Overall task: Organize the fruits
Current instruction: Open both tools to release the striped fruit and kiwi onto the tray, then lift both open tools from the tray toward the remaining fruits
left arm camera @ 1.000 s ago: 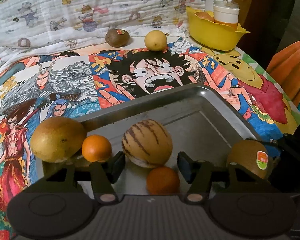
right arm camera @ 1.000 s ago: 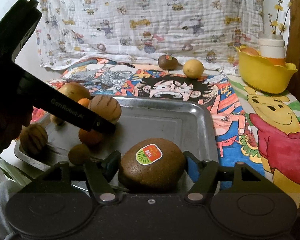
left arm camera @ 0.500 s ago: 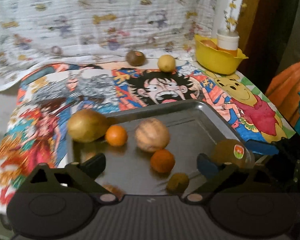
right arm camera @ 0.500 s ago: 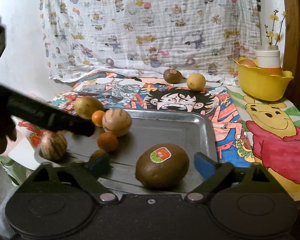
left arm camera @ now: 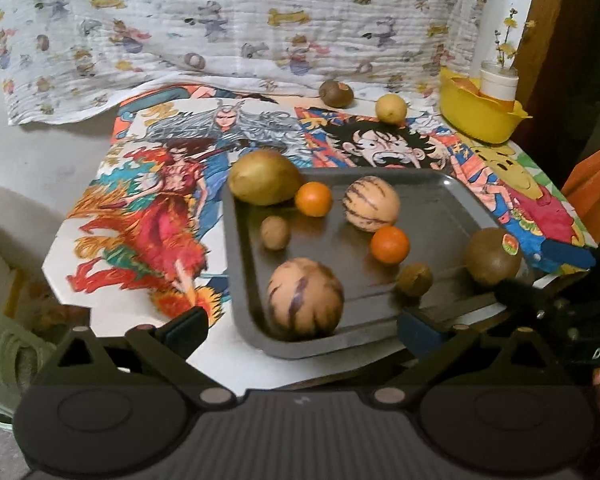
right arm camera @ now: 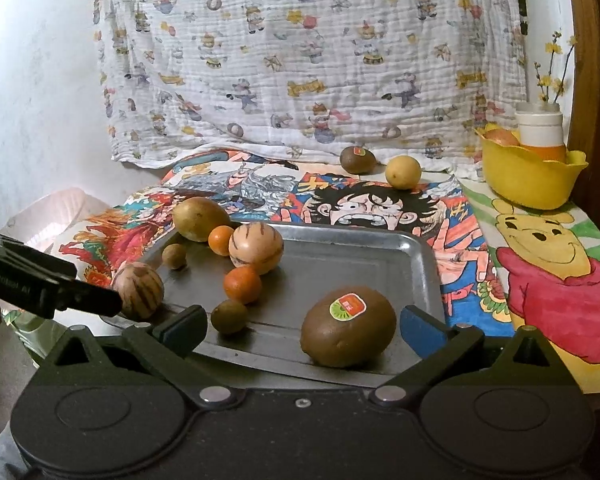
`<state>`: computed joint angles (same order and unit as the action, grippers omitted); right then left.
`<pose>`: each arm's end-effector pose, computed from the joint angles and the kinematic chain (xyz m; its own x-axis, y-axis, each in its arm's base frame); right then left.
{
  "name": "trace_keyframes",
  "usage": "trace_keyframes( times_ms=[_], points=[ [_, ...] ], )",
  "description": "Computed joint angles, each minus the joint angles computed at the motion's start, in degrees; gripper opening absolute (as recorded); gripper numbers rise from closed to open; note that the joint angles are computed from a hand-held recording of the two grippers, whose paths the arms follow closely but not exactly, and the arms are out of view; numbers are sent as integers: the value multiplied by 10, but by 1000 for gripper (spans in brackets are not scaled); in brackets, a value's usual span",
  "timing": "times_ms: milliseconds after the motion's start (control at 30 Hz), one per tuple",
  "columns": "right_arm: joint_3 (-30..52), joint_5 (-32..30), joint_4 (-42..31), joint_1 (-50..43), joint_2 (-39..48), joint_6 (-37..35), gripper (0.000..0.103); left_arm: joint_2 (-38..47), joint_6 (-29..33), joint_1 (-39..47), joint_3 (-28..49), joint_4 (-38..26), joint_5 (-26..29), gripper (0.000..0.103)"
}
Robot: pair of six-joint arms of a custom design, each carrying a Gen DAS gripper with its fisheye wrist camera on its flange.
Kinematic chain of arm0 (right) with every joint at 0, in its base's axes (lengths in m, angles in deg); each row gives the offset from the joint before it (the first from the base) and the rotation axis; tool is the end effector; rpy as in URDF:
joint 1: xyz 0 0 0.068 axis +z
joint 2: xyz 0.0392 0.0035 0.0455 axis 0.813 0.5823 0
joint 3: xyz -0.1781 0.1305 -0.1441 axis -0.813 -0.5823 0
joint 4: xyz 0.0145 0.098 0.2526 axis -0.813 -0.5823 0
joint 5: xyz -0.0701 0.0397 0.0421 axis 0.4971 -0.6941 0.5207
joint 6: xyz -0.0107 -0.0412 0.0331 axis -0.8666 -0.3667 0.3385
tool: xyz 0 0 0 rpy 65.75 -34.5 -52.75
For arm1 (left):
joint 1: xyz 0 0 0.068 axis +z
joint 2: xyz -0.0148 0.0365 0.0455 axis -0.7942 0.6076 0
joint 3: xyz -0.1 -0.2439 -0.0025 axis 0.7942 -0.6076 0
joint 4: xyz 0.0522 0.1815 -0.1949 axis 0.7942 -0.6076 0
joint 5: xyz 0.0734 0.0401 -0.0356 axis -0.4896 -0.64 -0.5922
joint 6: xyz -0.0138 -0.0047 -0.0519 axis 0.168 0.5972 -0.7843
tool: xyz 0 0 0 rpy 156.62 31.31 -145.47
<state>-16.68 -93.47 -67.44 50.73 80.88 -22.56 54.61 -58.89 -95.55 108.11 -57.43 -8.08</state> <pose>0.1814 0.0045 0.2622 -0.5621 -0.2574 -0.7860 -0.4801 0.8754 0.0566 0.1473 -0.1195 0.2545 -0.7874 -0.1363 -0.6011 -0.0630 0.9879 -0.1415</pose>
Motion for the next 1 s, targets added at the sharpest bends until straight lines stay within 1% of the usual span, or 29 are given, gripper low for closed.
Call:
trace_keyframes(
  times_ms=[200, 433, 600, 767, 1000],
  points=[
    [15, 5, 7, 10, 14, 2, 102, -2, 12, 9, 13, -30, -12, 102],
    [33, 12, 44, 24, 59, 38, 102, 8, 51, 45, 38, -41, -7, 102],
    [49, 15, 69, 31, 99, 48, 102, 34, 101, 83, 61, -31, 7, 102],
    [65, 20, 107, 29, 144, 61, 102, 76, 146, 117, 85, -8, 27, 102],
    [102, 25, 151, 17, 231, 70, 102, 164, 206, 151, 133, 28, 54, 102]
  ],
)
